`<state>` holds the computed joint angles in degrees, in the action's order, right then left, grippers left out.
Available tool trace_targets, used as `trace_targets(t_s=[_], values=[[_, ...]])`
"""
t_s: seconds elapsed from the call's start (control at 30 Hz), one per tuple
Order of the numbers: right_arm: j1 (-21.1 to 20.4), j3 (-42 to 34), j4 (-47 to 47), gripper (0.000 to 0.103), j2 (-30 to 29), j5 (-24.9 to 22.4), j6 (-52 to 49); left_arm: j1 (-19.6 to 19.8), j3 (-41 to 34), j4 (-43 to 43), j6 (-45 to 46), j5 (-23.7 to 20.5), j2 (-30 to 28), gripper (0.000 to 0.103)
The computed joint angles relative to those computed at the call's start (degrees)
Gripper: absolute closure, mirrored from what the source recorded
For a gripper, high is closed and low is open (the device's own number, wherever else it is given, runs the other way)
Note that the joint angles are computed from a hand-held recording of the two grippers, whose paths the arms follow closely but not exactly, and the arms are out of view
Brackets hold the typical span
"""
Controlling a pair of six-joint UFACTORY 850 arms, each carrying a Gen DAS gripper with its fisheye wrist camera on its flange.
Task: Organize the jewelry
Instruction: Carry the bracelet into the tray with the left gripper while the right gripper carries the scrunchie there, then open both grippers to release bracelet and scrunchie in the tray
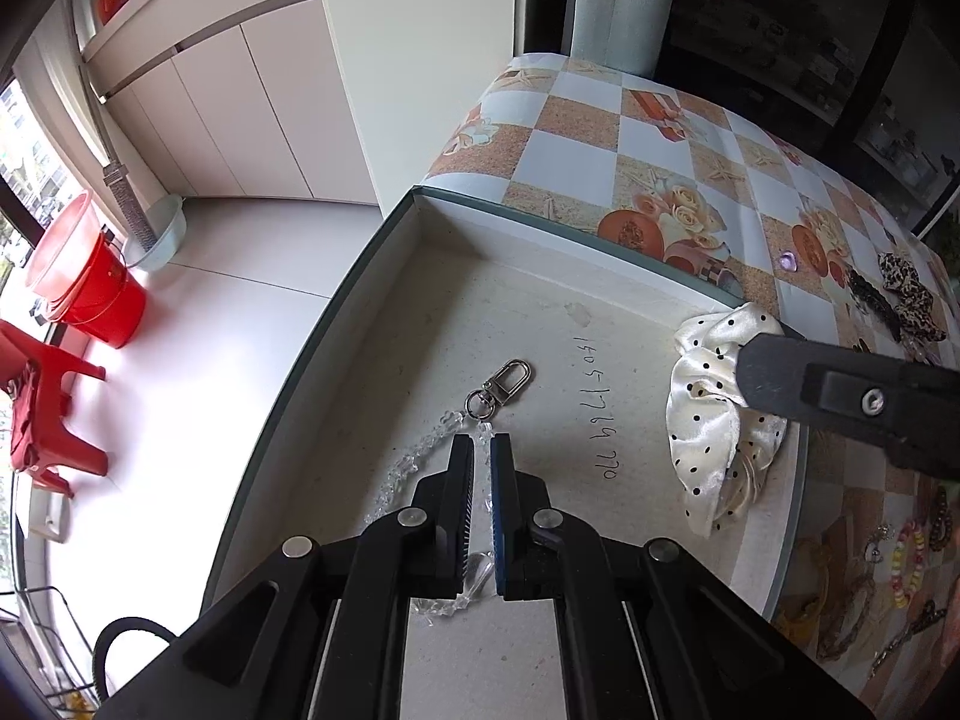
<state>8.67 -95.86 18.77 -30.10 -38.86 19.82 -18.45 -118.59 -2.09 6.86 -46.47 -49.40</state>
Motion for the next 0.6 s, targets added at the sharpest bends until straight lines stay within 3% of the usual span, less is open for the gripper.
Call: trace_targets(t_s=[0.37, 0.4, 0.43, 0.47, 0.53, 0.6], values=[[-0.7, 9.2, -2.3, 0.036, 8.6, 2.3, 6.1, -0.2, 3.3, 1.1, -0.4, 0.8, 2.6, 0.095], [-0.6, 10.5, -2.6, 0.035, 9.6, 2.6, 6.7, -0.3, 3.9, 1.6, -0.7, 1.1, 3.1, 0.088], [-0.7, 11.6, -2.8, 0.035, 10.5, 2.7, 7.2, -0.5, 4.6, 2.1, -1.0, 1.3, 3.5, 0.068], [-0.7, 12.9, -3.0, 0.034, 11.6, 2.9, 7.8, -0.7, 5.1, 3.5, -2.2, 1.4, 4.0, 0.0], [-0.8, 15.4, -3.7, 0.033, 13.8, 3.0, 9.3, -1.2, 8.6, 6.3, -4.1, 5.1, 6.2, 0.0], [-1.0, 18.1, -4.2, 0.024, 16.3, 3.2, 10.9, -1.5, 8.9, 6.2, -3.3, 4.5, 6.7, 0.0]])
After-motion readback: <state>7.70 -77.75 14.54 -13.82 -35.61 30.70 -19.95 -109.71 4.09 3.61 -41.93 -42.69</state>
